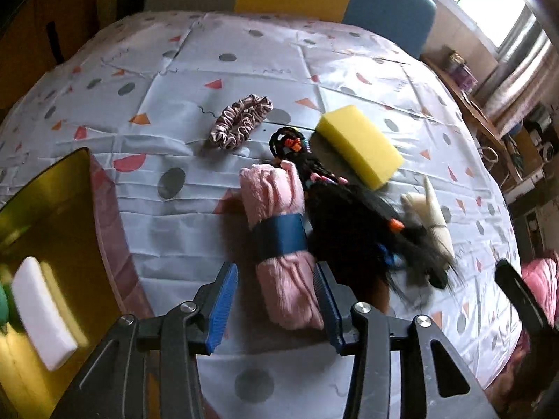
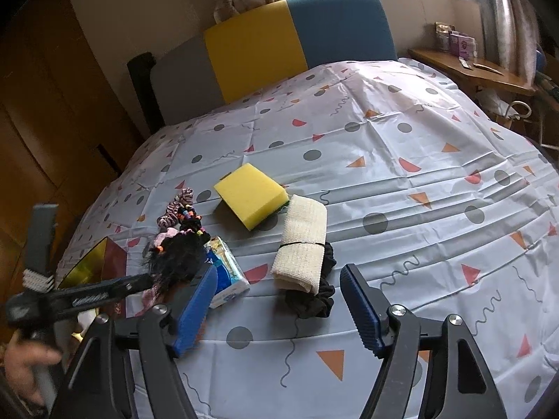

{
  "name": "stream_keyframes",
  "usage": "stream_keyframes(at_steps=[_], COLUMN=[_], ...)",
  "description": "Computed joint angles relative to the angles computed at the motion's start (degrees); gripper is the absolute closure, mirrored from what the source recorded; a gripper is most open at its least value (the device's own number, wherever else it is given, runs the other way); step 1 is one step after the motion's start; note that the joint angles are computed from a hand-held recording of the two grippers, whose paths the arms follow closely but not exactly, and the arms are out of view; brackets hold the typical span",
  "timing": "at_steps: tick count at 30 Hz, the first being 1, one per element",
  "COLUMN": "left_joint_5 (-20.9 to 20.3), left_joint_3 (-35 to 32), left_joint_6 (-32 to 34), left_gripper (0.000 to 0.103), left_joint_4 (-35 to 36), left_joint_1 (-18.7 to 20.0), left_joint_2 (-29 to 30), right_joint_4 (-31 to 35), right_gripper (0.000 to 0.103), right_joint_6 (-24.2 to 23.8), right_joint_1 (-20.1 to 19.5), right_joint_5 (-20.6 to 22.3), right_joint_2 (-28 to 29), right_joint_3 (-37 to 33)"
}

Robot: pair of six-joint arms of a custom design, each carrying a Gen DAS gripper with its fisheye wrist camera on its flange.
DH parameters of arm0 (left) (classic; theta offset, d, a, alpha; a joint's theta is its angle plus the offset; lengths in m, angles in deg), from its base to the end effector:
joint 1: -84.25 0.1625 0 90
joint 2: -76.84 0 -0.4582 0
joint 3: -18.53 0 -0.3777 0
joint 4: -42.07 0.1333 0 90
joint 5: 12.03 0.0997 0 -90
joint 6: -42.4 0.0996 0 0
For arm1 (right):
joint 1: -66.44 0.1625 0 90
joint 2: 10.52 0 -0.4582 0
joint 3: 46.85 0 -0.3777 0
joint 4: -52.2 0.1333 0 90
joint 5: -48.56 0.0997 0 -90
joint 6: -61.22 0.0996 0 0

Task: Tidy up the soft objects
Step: 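Grasp the pink towel roll with the blue band using the left tool, then grasp the brown egg-shaped sponge with the right tool while the left tool holds the pink towel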

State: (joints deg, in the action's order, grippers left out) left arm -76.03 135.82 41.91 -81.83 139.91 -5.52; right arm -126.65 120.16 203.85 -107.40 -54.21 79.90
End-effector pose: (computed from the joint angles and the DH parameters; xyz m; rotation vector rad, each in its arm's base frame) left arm -0.1182 -0.4868 0.3091 0.7910 2.5801 -0.1633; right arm 0.3822 -0.2938 0.0738 -0.2972 -2.2142 1.2275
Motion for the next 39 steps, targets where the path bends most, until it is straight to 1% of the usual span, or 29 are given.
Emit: stream_keyframes(at_steps=[2, 11, 12, 14, 16, 19, 21, 24, 28, 30, 32, 33, 35, 37, 39], left_joint_5=[-0.7, -1.1, -1.2, -1.8, -1.9, -2.7, -2.9, -4.3, -6.1, -7.0, -7.5, -7.7, -8.2, -8.7, -9.3], left_joint_3=[-0.6, -1.4, -1.6, -1.3, -0.9, -0.4, 1.2, 2.6, 3.6, 3.7, 3.8, 3.6, 3.5, 3.4, 3.2], left_joint_6=[-0.9, -1.0, -1.5, -0.9, -0.7, -0.9, 0.4, 1.3, 1.7, 1.9, 2.0, 2.1, 2.6, 2.9, 3.1], left_gripper=[0.057, 0.058, 0.063, 0.066, 0.069, 0.069, 0.069, 0.069, 0.069, 0.069, 0.069, 0.069, 0.069, 0.069, 0.069], left_joint_4=[-0.3, -2.7, -2.3, -3.2, -3.2, -2.1, -2.4, -1.5, 0.3, 1.5, 2.8, 3.0, 3.8, 4.6, 5.8], left_joint_1=[0.6, 1.9, 2.1, 2.6, 2.3, 1.9, 1.0, -0.2, -1.0, -1.0, -1.3, -1.2, -0.9, -0.7, -0.4], left_joint_2=[1.4, 5.6, 5.9, 5.8, 4.8, 2.6, 0.0, -3.6, -8.2, -10.4, -12.8, -13.1, -15.0, -16.5, -18.1], right_joint_4=[-0.4, -0.8, -0.7, -0.6, -0.3, 0.4, -0.3, -1.3, -3.1, -5.5, -9.0, -9.7, -9.3, -7.6, -7.0], right_gripper=[0.029, 0.029, 0.029, 0.029, 0.029, 0.029, 0.029, 0.029, 0.029, 0.030, 0.029, 0.030, 0.029, 0.029, 0.030], right_joint_6=[-0.4, -0.3, -0.3, -0.3, -0.2, -0.2, -1.3, -3.5, -7.2, -9.8, -13.0, -13.7, -14.9, -15.6, -16.7], right_joint_1=[0.0, -0.4, -0.5, -0.6, -0.8, -1.2, -1.5, -2.0, -2.8, -3.3, -3.9, -4.1, -4.5, -4.7, -5.1], right_joint_5=[0.1, 0.7, 0.7, 0.9, 1.2, 2.2, 3.2, 5.4, 9.4, 12.1, 15.8, 16.9, 18.9, 19.3, 20.7], right_joint_2=[0.1, -0.1, -0.2, -0.2, -0.4, -0.5, -0.3, 0.2, 1.3, 2.1, 3.1, 3.4, 4.3, 5.3, 6.3], right_joint_3=[0.0, 0.2, 0.3, 0.3, 0.4, 0.3, 0.3, 0.1, -0.5, -0.7, -0.8, -0.9, -2.1, -3.8, -5.4])
